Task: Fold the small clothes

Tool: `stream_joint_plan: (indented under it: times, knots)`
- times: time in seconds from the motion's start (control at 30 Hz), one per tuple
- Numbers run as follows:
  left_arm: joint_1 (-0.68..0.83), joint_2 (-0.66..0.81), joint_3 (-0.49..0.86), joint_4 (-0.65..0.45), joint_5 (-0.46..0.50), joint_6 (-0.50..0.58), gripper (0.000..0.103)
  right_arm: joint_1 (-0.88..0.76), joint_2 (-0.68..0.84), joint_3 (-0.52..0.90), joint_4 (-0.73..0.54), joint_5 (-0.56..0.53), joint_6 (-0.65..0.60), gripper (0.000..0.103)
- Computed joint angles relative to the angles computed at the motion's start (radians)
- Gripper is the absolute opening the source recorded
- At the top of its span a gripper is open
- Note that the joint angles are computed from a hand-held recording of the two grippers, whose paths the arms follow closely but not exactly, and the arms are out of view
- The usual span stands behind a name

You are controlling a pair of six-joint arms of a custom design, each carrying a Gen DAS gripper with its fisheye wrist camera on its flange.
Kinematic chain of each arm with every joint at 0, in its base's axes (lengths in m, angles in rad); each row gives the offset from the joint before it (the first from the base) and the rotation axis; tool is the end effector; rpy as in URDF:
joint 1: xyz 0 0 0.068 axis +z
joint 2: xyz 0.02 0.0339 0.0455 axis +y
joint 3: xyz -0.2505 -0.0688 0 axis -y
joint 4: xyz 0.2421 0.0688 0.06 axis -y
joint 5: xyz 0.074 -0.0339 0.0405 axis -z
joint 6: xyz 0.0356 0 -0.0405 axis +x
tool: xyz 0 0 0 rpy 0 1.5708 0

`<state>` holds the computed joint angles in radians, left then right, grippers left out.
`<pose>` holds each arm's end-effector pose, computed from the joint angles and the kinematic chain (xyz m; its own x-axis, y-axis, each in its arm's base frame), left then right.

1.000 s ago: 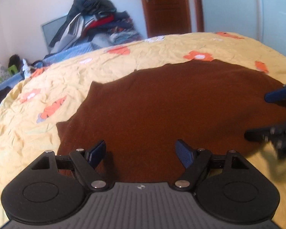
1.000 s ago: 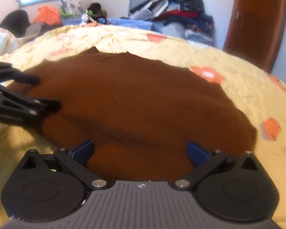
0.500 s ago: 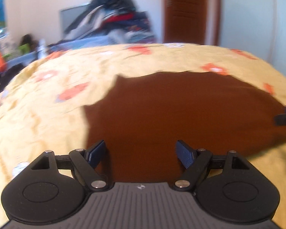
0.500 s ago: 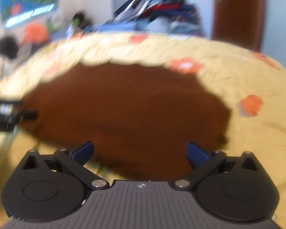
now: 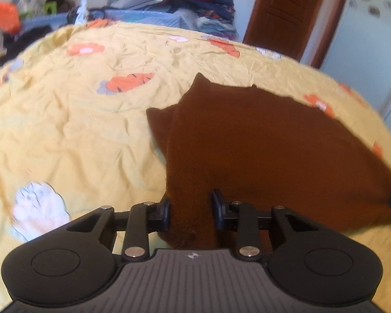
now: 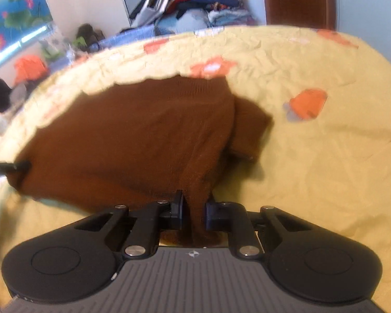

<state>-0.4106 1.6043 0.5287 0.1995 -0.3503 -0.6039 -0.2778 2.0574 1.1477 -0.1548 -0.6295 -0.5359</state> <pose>0.2479 -0.0946 0.0968 -0.6783 -0.2864 -0.6766 -0.2572 0.9552 -0.1465 0.3740 -0.0849 0.0908 -0.6961 -0.2307 -0.6799 -0.4749 0.8581 0.1951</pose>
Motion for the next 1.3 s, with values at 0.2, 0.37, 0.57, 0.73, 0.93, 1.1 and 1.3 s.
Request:
stream_joint_plan:
  times: [0.2, 0.37, 0.57, 0.73, 0.93, 1.1, 1.3]
  knots:
    - [-0.058, -0.028, -0.013, -0.032, -0.105, -0.01, 0.045, -0.017, 0.001, -0.005, -0.007, 0.048, -0.007, 0.044]
    - [-0.013, -0.207, -0.168, 0.033, 0.046, -0.261, 0.082, -0.008, -0.144, -0.156, 0.177, -0.03, 0.125, 0.084]
    - [0.035, -0.174, -0.272, 0.269, 0.209, -0.551, 0.082, 0.219, -0.142, -0.155, 0.165, -0.06, 0.109, 0.083]
    - [0.086, -0.032, -0.35, 0.603, 0.308, -0.75, 0.082, 0.423, -0.074, -0.184, 0.27, 0.157, 0.067, 0.083]
    - [0.116, 0.069, -0.338, 0.729, 0.314, -0.809, 0.082, 0.39, -0.114, -0.389, 0.457, 0.161, 0.002, 0.087]
    - [0.164, -0.07, -0.104, 0.158, 0.317, -0.593, 0.082, 0.339, -0.142, -0.266, 0.226, 0.108, -0.014, 0.091]
    - [0.244, -0.065, -0.018, -0.016, 0.378, -0.479, 0.082, 0.279, -0.107, -0.223, 0.236, 0.022, 0.118, 0.103]
